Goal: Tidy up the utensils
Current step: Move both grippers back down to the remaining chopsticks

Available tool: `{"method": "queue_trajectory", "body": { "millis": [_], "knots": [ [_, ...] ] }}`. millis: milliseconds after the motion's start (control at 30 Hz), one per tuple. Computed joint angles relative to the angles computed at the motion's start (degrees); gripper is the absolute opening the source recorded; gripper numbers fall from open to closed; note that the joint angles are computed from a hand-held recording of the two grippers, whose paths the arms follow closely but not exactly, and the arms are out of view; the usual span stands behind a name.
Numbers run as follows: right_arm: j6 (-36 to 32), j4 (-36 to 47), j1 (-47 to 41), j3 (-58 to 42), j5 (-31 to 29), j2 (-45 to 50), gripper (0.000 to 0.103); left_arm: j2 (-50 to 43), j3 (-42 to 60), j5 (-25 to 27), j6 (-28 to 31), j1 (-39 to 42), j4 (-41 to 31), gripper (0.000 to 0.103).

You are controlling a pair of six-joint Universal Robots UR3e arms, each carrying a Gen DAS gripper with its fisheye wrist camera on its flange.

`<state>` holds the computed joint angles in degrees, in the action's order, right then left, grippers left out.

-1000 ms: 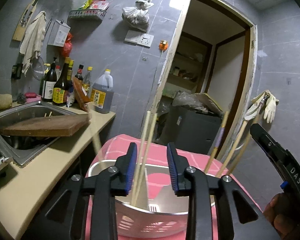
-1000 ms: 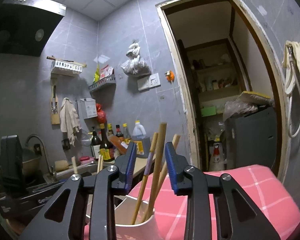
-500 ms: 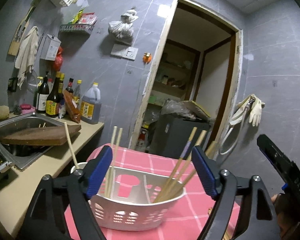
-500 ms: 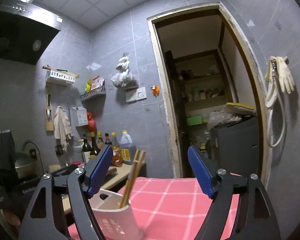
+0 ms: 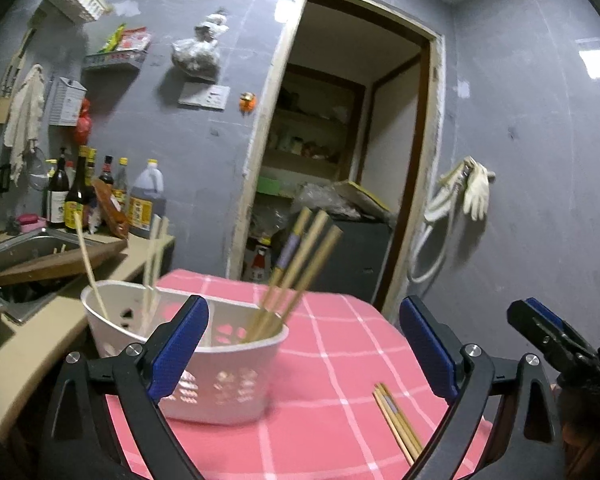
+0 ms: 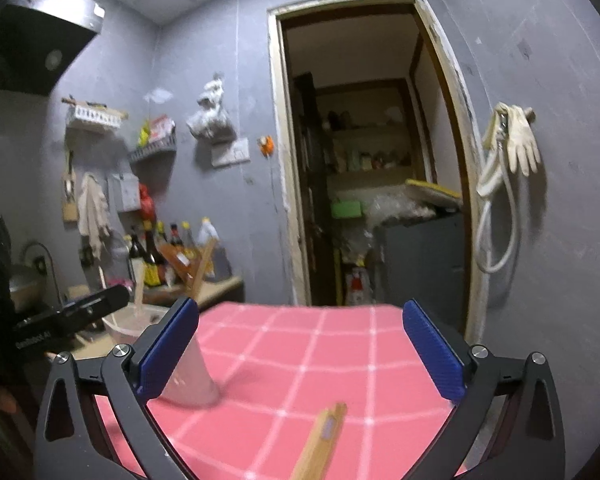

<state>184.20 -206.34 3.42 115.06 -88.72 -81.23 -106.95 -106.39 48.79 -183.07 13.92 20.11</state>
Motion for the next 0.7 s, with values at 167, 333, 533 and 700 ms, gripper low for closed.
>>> {"method": "queue_trajectory", "body": {
  "millis": [167,333,533,700],
  "knots": [
    [-1.17,1.99,-1.84,4.70,-0.57,-1.64,0.103,-1.91,-1.20,3.56,2.63,-4.36,0.09,0.094],
    [-1.59,5.88,-4.27,6.89,1.26,-2.66,0.103,-4.01,-0.33,7.33,5.95,-8.11,-3.17,0.094],
    [-2.70,13.24,-6.19,6.79,2.95,-2.81,0.103,-6.26,2.06,10.24,8.91,-10.61,-10.32,0.094],
    [-4.04,20.97,-6.79,4.56,3.72,-1.74,0.095,-8.13,6.59,13.99,11.07,-12.81,-19.14,0.094]
  ]
}}
